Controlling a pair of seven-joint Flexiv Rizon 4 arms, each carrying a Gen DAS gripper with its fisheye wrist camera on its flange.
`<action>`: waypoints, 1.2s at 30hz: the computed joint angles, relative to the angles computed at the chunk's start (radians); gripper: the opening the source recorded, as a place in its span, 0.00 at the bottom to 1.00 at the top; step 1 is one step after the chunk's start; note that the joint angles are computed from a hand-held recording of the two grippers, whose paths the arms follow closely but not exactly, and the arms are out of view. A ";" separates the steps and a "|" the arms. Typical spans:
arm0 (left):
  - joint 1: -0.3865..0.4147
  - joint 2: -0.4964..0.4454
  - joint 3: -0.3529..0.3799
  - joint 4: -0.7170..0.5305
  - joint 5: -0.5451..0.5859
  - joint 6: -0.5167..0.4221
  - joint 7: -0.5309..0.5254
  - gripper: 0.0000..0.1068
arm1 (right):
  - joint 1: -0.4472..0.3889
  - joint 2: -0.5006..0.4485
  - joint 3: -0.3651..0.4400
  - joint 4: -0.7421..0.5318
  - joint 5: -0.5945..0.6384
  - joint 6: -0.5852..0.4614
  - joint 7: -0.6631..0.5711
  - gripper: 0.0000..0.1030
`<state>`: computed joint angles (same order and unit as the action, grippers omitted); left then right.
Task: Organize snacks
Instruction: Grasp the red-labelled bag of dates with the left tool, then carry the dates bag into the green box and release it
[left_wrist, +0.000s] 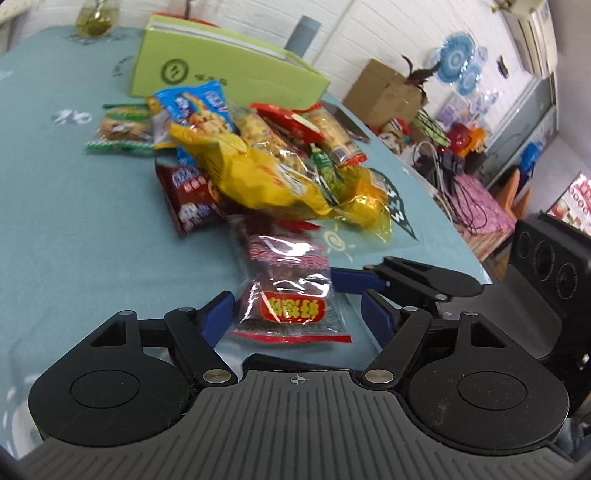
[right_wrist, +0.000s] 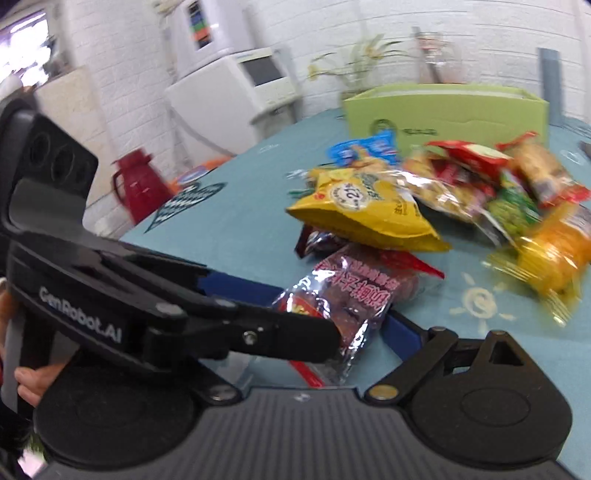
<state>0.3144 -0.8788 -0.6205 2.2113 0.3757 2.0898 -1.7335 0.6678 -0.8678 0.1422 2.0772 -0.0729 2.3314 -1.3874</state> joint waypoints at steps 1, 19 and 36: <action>0.012 -0.001 -0.004 0.011 0.006 0.010 -0.005 0.59 | -0.001 0.000 0.001 0.001 -0.017 -0.001 -0.009 0.91; -0.114 0.149 0.196 0.116 -0.075 0.077 -0.099 0.14 | 0.119 -0.008 -0.012 -0.028 0.112 0.022 -0.132 0.72; -0.033 0.023 -0.058 -0.543 -0.125 -0.353 0.077 0.15 | 0.038 -0.028 -0.224 -0.526 0.064 -0.311 -0.188 0.78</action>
<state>0.2818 -0.8554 -0.6782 1.6680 0.2504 1.7365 -1.6565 0.7054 -0.8955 -0.0820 1.5514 -0.0093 2.0205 -1.5752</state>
